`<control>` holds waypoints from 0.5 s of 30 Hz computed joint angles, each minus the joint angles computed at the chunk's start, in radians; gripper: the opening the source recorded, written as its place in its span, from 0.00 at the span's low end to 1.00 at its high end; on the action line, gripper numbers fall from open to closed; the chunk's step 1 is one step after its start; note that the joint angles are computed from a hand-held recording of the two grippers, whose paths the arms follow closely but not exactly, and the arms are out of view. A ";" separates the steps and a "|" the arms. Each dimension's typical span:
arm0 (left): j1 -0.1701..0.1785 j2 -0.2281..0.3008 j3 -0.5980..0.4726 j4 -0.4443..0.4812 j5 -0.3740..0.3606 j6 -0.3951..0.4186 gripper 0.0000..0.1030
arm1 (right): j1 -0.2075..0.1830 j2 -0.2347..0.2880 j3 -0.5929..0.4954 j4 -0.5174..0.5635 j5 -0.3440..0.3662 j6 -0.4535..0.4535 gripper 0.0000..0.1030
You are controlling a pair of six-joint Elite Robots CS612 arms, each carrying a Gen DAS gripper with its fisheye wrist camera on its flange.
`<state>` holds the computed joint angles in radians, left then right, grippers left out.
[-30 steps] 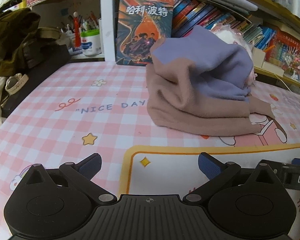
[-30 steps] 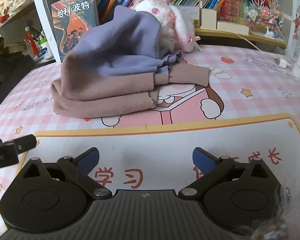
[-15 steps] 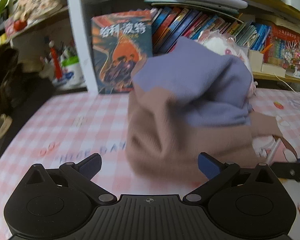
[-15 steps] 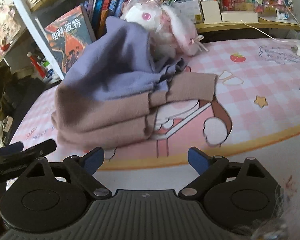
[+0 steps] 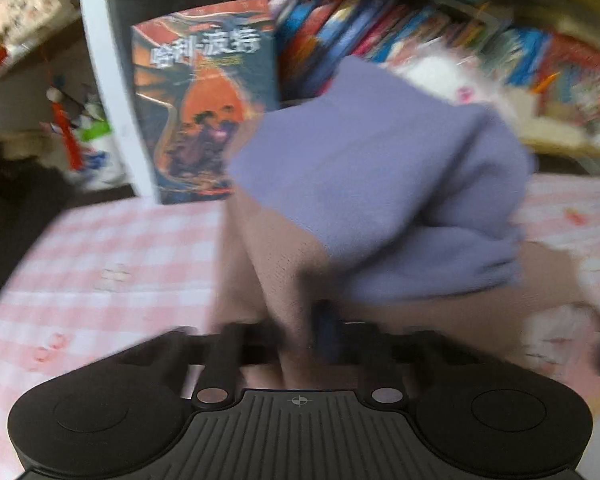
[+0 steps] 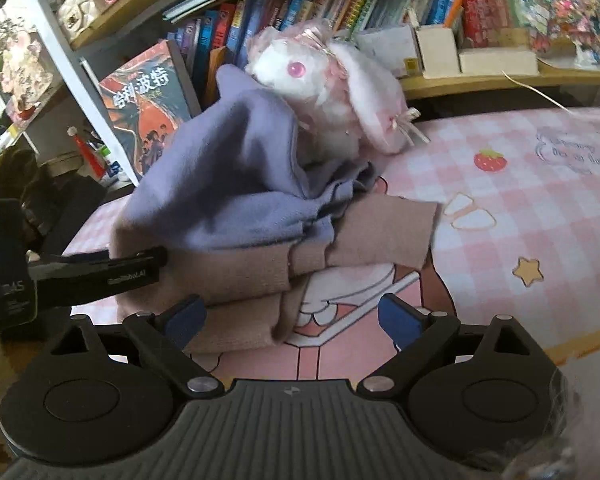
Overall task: Fold clothes
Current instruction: 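Grasp the lavender sweater edge with the left gripper while the right gripper grasps the lavender sleeve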
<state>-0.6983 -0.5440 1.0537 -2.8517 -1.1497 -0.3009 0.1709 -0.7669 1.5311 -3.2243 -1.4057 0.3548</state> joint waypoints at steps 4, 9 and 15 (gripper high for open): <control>-0.004 -0.071 0.136 -0.117 -0.059 0.060 0.09 | -0.005 0.010 -0.012 -0.024 0.038 0.004 0.92; -0.005 -0.161 0.300 -0.169 -0.085 -0.014 0.09 | -0.009 0.023 -0.027 -0.058 0.104 0.001 0.92; 0.004 -0.235 0.436 -0.206 -0.099 -0.079 0.09 | -0.011 0.034 -0.039 -0.047 0.221 0.041 0.92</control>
<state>-0.6947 -0.7793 1.4899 -3.0578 -1.2486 -0.3800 0.1597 -0.7329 1.4921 -3.2709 -1.1847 0.3958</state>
